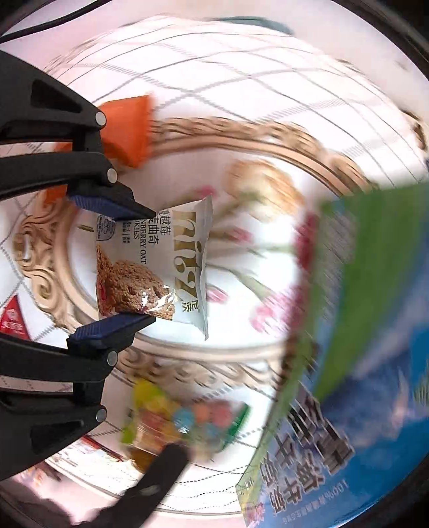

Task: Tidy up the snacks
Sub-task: 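Grasp the white Nitz oat-cookie pack with left tool while right tool grasps the candy-egg bag, then carry both packs into the box and open both tools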

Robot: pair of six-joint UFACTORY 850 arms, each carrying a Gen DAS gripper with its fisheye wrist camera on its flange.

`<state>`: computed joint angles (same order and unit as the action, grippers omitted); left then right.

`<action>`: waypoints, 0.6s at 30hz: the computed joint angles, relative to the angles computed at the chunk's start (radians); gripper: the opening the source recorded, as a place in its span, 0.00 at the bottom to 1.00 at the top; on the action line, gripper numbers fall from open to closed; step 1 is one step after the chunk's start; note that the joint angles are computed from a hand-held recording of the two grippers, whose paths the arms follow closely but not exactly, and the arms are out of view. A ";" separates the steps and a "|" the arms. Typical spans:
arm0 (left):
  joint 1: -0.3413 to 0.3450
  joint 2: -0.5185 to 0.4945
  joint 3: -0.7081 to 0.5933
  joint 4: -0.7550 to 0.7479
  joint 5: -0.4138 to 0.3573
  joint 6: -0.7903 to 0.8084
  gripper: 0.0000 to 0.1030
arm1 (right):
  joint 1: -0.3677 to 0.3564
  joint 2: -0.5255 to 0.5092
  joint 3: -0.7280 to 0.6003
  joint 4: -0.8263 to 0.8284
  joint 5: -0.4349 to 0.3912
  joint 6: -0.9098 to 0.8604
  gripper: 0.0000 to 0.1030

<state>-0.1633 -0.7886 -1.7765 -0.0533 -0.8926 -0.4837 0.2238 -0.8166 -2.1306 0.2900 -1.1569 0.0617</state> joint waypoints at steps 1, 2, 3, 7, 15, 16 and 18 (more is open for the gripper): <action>0.003 0.009 0.019 -0.013 0.009 -0.004 0.50 | 0.006 -0.018 -0.020 -0.003 -0.010 0.005 0.65; 0.008 0.016 0.035 -0.030 0.019 -0.006 0.50 | 0.014 -0.040 -0.042 -0.013 -0.024 0.013 0.65; 0.011 0.020 0.046 -0.047 0.029 -0.003 0.52 | 0.025 -0.068 -0.076 -0.037 -0.047 0.018 0.65; 0.022 0.016 0.054 -0.093 0.041 0.024 0.52 | 0.075 -0.127 -0.139 -0.163 -0.073 -0.025 0.55; 0.026 0.056 0.109 -0.099 0.041 0.031 0.52 | 0.094 -0.033 0.013 -0.173 -0.092 -0.194 0.52; 0.022 0.076 0.140 -0.111 0.048 0.033 0.52 | 0.094 -0.014 0.046 -0.176 -0.091 -0.205 0.52; 0.007 0.104 0.185 -0.123 0.046 0.042 0.52 | 0.092 0.025 0.110 -0.171 -0.083 -0.214 0.52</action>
